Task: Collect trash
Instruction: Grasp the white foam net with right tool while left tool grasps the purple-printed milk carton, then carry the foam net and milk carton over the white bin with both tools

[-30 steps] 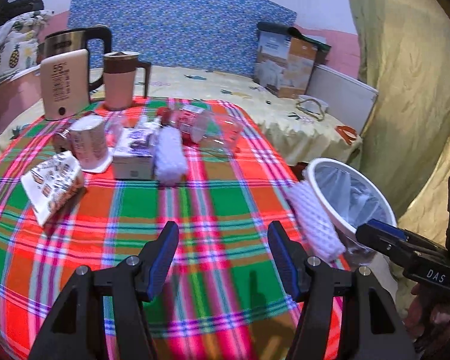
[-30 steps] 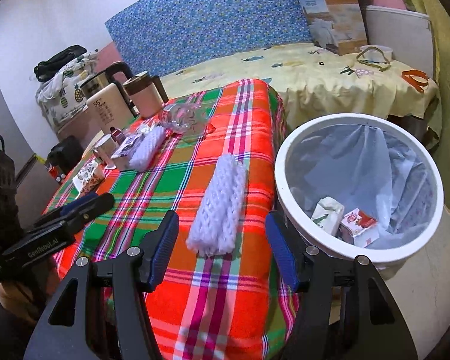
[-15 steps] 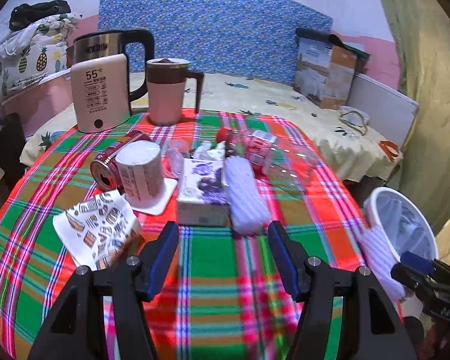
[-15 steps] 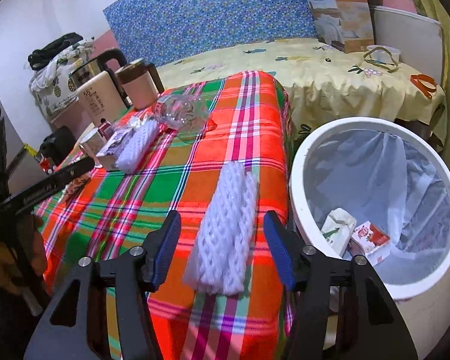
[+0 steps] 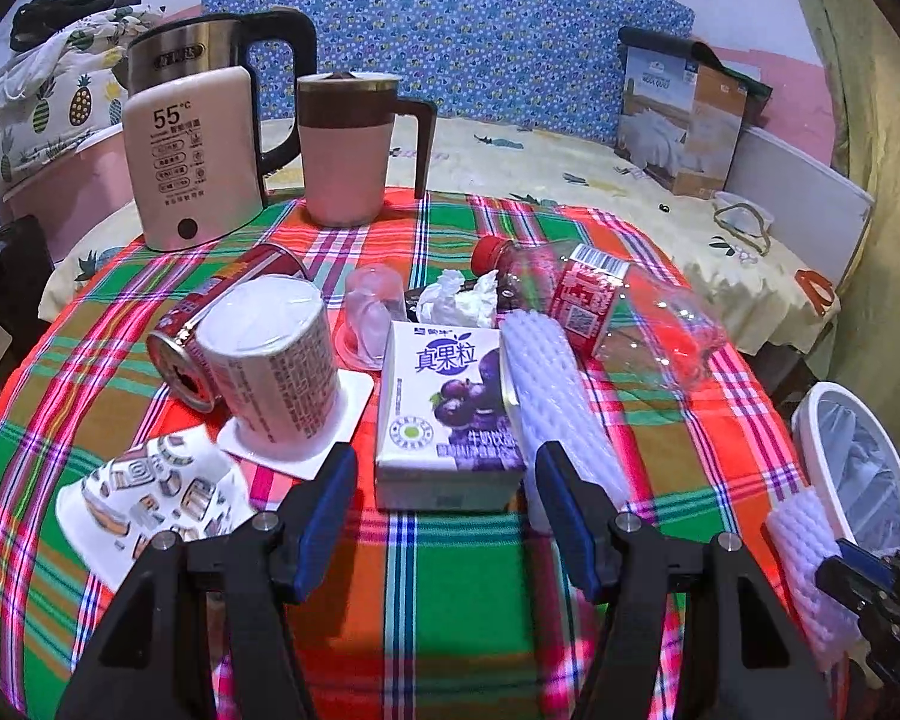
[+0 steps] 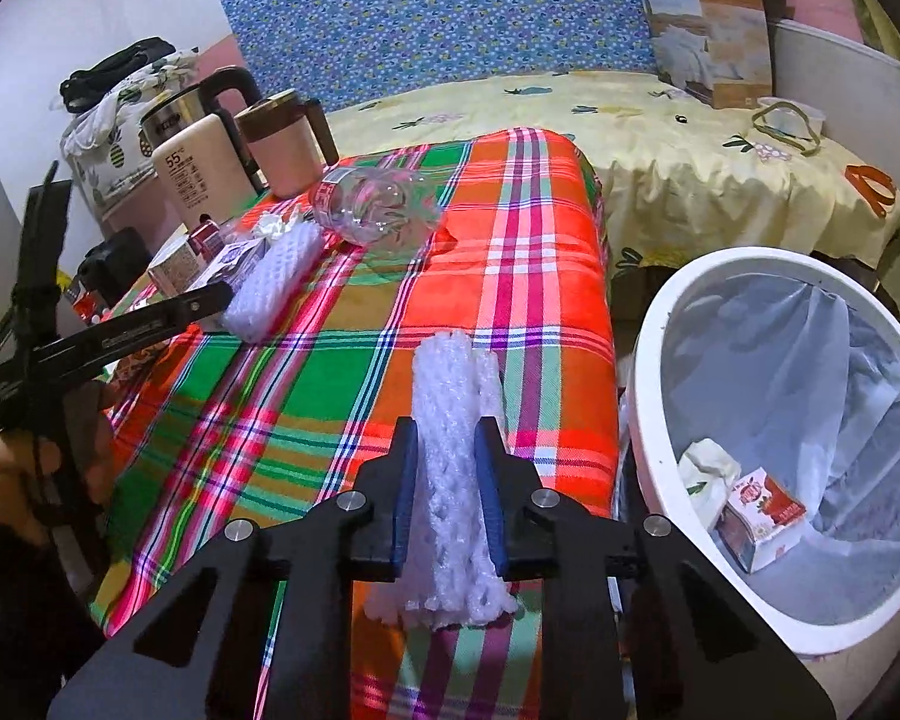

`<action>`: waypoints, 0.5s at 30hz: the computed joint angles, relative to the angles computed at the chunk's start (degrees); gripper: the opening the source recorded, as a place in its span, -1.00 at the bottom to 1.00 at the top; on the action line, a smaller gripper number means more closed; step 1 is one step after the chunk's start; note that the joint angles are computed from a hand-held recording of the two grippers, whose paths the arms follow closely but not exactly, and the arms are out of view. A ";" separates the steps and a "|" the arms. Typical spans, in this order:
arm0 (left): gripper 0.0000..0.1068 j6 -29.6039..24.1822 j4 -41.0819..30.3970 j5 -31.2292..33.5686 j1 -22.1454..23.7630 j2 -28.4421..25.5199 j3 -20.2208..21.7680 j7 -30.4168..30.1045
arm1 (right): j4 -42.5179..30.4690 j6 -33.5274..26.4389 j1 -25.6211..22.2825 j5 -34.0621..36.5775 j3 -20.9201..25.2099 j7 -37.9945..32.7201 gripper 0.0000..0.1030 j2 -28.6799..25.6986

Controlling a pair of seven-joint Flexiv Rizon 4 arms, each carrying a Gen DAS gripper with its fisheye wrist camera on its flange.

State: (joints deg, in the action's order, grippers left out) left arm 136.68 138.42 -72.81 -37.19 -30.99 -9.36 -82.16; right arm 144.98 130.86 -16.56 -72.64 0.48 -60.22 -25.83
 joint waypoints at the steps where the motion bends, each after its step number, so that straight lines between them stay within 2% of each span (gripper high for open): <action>1: 0.19 -0.46 -0.23 -0.20 0.23 -0.04 -0.05 0.09 | -0.02 0.06 0.03 0.07 0.02 -0.01 -0.60 -0.04; 4: 0.06 -1.10 -0.10 0.89 0.71 0.14 0.20 -0.53 | -0.05 0.38 -0.08 -0.14 0.00 0.20 -0.66 -0.05; 8: 0.05 0.83 0.00 -1.21 -0.64 0.14 0.06 0.21 | -0.03 0.76 -0.08 -0.44 -0.02 0.37 -0.70 -0.01; 15: 0.05 4.74 3.41 -1.97 -2.73 1.65 -1.50 -3.82 | 0.56 2.70 -0.76 -2.89 -0.76 1.38 -0.72 0.48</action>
State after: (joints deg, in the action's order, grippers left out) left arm 141.42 141.83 -74.78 -39.92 -29.34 -10.85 -85.98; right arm 145.54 133.56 -17.33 -75.53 -0.28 -58.84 -25.35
